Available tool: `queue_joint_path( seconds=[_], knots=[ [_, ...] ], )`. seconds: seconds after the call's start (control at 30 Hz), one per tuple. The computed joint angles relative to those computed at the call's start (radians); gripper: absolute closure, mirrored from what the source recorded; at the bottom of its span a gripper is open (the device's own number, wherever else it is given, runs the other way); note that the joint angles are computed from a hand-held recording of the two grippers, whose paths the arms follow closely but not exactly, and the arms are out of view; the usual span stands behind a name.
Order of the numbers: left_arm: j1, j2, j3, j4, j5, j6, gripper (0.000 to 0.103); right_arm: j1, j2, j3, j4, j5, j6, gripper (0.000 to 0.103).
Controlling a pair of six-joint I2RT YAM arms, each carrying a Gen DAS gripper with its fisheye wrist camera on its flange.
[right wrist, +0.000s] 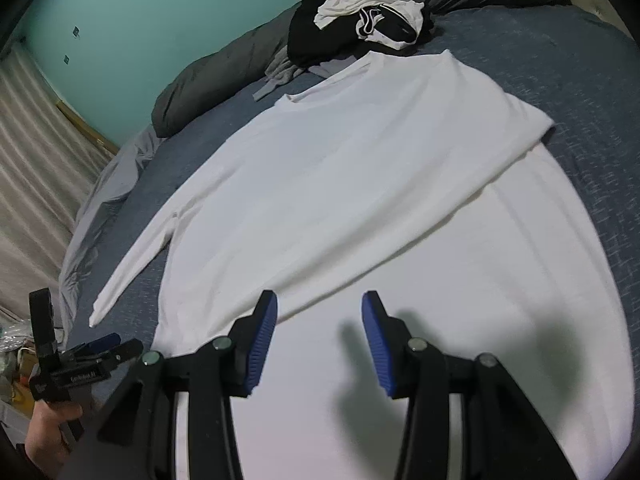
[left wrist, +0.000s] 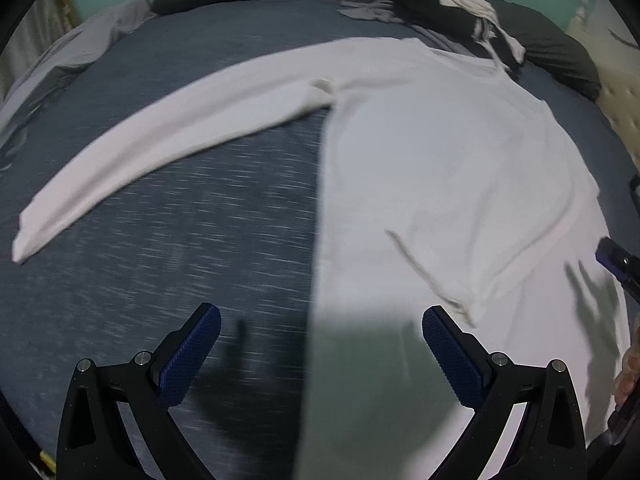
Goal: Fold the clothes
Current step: 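Move the open left gripper along the other sleeve toward its cuff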
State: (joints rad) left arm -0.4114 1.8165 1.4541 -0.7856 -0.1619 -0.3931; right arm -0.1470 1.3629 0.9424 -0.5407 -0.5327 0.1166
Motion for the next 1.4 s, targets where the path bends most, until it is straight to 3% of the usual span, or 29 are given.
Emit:
queue_joint_path(
  seconds=[0.03,0.1,0.2,0.27,0.4,0.63,0.7,0.83,1.07,1.17,1.4],
  knots=[
    [0.0,-0.085,-0.049,-0.081,-0.012,-0.019,0.0,0.001,-0.002,-0.001,0.001,-0.007,0.002,0.058],
    [0.024,-0.142,-0.079,-0.061,0.016,0.002,0.0,-0.004,-0.012,-0.008,0.007,-0.023,0.0,0.058],
    [0.21,-0.199,-0.171,-0.011,0.095,0.113,0.0,-0.019,-0.02,-0.017,0.018,-0.034,0.001,0.058],
    [0.304,-0.21,-0.174,-0.007,0.141,0.182,0.0,-0.034,-0.021,-0.027,0.032,-0.046,0.007,0.058],
    [0.331,-0.227,-0.146,-0.026,0.109,0.239,0.0,-0.052,0.001,-0.024,0.042,-0.061,0.024,0.058],
    [0.579,-0.263,-0.153,-0.025,0.224,0.385,0.0,-0.058,-0.01,-0.017,0.048,-0.076,0.03,0.058],
    [0.671,-0.167,-0.059,-0.02,0.262,0.432,0.0,-0.057,-0.016,-0.02,0.048,-0.076,0.031,0.058],
    [0.836,-0.206,-0.106,-0.001,0.3,0.514,0.001,-0.049,-0.014,-0.019,0.051,-0.073,0.035,0.058],
    [0.998,-0.093,0.034,-0.05,0.3,0.572,0.001,-0.033,-0.011,-0.022,0.062,-0.061,0.042,0.058],
    [1.033,0.057,0.212,-0.086,0.298,0.538,0.003,-0.022,-0.008,-0.023,0.067,-0.057,0.044,0.058],
    [1.104,0.162,0.33,-0.124,0.311,0.506,0.009,0.001,-0.005,-0.023,0.073,-0.048,0.05,0.058]
  ],
)
